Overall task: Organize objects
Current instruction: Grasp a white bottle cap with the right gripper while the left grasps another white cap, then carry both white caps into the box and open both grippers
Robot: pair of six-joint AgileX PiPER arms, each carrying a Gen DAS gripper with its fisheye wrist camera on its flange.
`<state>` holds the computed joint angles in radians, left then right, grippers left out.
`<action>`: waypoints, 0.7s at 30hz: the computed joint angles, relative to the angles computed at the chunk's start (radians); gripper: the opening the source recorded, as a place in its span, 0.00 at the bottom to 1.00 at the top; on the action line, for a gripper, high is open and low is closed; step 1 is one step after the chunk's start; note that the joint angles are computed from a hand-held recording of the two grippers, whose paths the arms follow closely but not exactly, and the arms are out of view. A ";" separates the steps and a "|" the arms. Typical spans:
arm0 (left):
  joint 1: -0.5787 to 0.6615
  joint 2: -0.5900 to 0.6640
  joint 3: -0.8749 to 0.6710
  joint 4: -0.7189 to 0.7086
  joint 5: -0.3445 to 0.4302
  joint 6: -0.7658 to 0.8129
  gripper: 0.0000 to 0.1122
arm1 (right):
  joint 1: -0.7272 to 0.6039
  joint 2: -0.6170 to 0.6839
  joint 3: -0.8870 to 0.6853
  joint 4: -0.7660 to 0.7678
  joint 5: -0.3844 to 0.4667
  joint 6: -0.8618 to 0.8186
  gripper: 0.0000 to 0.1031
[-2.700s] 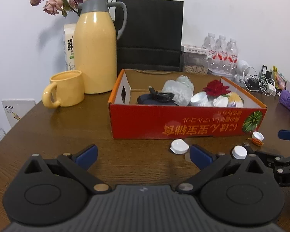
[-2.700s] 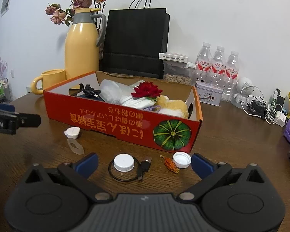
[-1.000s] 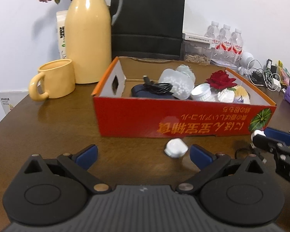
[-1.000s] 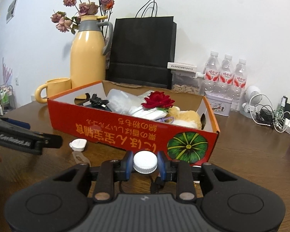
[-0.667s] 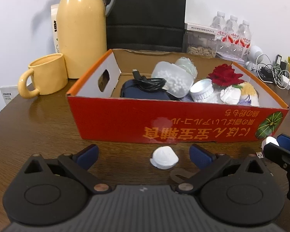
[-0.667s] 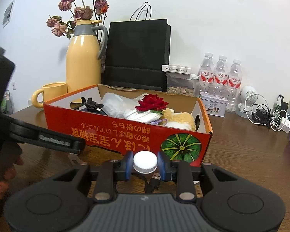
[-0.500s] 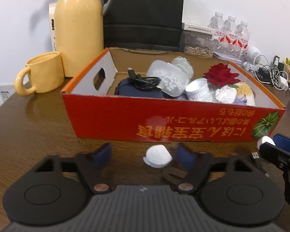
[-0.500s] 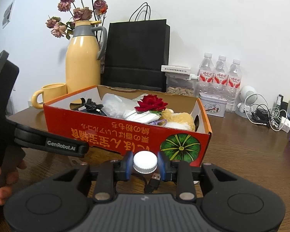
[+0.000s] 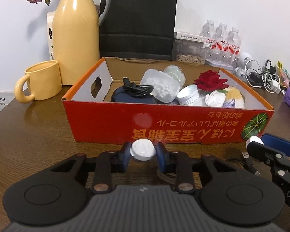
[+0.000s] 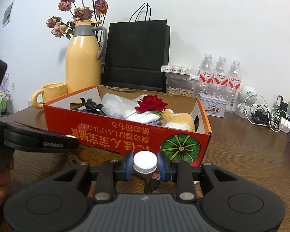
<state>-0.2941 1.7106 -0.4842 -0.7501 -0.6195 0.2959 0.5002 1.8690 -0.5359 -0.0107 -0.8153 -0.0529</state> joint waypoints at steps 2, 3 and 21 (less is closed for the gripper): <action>-0.006 -0.010 0.012 0.003 -0.014 -0.005 0.26 | 0.000 0.000 0.000 -0.001 -0.001 0.001 0.25; -0.012 -0.017 0.019 0.003 -0.023 -0.005 0.26 | -0.001 0.000 0.001 -0.001 -0.003 0.001 0.25; 0.034 -0.176 -0.058 0.051 0.018 0.055 0.26 | -0.007 -0.062 -0.123 -0.037 0.078 -0.037 0.25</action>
<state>-0.2599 1.5350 -0.5418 -0.6991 -0.6016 0.3506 0.4935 1.8070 -0.6589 -0.0477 -0.7369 -0.0900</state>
